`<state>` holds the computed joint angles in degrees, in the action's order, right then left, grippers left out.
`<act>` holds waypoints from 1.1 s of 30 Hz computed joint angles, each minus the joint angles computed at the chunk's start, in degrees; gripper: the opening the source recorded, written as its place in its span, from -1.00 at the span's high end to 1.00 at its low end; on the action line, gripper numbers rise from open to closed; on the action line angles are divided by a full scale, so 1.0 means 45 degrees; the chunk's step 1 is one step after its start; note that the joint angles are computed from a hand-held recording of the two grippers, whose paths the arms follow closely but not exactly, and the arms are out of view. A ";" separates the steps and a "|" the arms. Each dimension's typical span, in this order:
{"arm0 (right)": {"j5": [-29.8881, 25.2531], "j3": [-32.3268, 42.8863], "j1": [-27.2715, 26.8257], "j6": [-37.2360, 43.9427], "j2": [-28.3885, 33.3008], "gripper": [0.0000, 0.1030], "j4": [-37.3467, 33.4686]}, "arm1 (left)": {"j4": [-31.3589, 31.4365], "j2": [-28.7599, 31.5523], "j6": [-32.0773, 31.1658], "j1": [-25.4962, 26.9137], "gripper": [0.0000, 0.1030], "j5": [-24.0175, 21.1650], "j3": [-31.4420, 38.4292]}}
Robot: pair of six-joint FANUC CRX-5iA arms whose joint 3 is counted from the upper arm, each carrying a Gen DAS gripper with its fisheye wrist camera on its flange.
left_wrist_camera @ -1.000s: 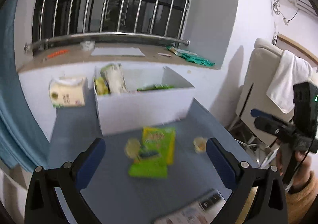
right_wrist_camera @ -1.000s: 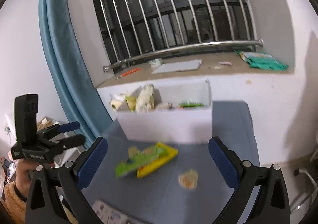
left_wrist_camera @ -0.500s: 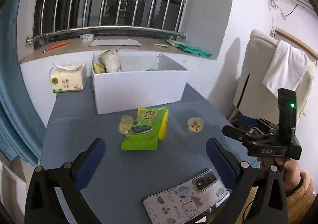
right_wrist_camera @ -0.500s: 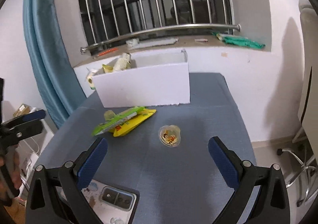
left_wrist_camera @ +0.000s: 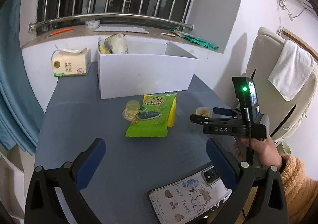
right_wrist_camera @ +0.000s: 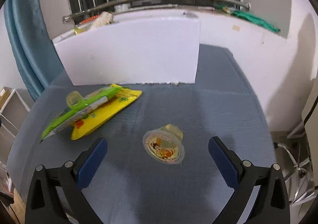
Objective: Organize snacks
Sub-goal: 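Grasp the clear jelly cup with the right gripper, then grasp the green seaweed snack pack with the left gripper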
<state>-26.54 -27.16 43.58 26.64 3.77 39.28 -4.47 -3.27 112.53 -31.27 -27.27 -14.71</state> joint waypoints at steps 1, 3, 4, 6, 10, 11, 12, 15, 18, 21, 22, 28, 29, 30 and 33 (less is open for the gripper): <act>0.0022 0.0122 -0.0051 0.0232 0.0125 -0.85 -0.0354 | 0.0100 0.0031 -0.0027 0.0043 -1.00 0.0010 -0.0025; -0.0350 0.0463 -0.0064 0.0674 0.0330 -0.01 -0.1108 | 0.0353 0.0076 -0.0187 0.0134 -1.00 0.0085 -0.0116; -0.0092 0.0199 -0.0127 0.0245 0.0213 0.07 -0.0675 | 0.0501 0.0111 -0.0307 0.0174 -1.00 0.0136 -0.0156; 0.0014 0.0206 -0.0159 0.0753 0.0052 0.07 -0.1336 | 0.0665 0.0213 -0.0474 0.0222 -1.00 0.0165 -0.0162; 0.0711 -0.0677 -0.0216 0.0151 -0.0929 0.07 -0.0899 | 0.2485 0.0546 -0.2135 0.0495 -1.00 0.0664 -0.0505; 0.0940 -0.0942 -0.0231 -0.0079 -0.1247 0.07 -0.0767 | 0.2841 0.0743 -0.2474 0.0544 -1.00 0.0616 -0.0409; 0.1033 -0.1082 -0.0239 -0.0287 -0.1423 0.07 -0.0589 | 0.2952 0.0942 -0.2591 0.0579 -1.00 0.0448 -0.0217; 0.1539 -0.1938 -0.0185 -0.1218 -0.2385 0.07 0.0155 | 0.4087 0.1628 -0.3553 0.0778 -1.00 0.0246 0.0191; 0.1838 -0.2632 -0.0115 -0.2079 -0.3205 0.07 0.0847 | 0.6184 0.2459 -0.5476 0.1072 -1.00 0.0061 0.0443; 0.2077 -0.3061 -0.0144 -0.2549 -0.3727 0.07 0.1223 | 0.6679 0.3460 -0.6371 0.1397 -1.00 -0.0896 0.1383; 0.2043 -0.3141 -0.0124 -0.2590 -0.3845 0.07 0.1274 | 0.6877 0.3764 -0.6694 0.1487 -1.00 -0.1194 0.1651; 0.2289 -0.3412 -0.0268 -0.2867 -0.4126 0.07 0.1389 | 0.6449 0.5174 -0.6863 0.1690 -0.99 -0.2990 0.3285; 0.2283 -0.3436 -0.0270 -0.2868 -0.4138 0.07 0.1414 | 0.6893 0.5209 -0.7252 0.1721 -0.99 -0.2910 0.3148; 0.2206 -0.3451 -0.0247 -0.2927 -0.4147 0.07 0.1512 | 0.7406 0.5201 -0.7711 0.1739 -0.98 -0.2794 0.2950; 0.2150 -0.3452 -0.0175 -0.2854 -0.4133 0.07 0.1502 | 0.8459 0.5109 -0.8822 0.1689 -0.40 -0.2548 0.2483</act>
<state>-16.86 -42.69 42.79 13.80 -14.83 46.04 33.60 19.72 72.83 -23.67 -38.74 -3.54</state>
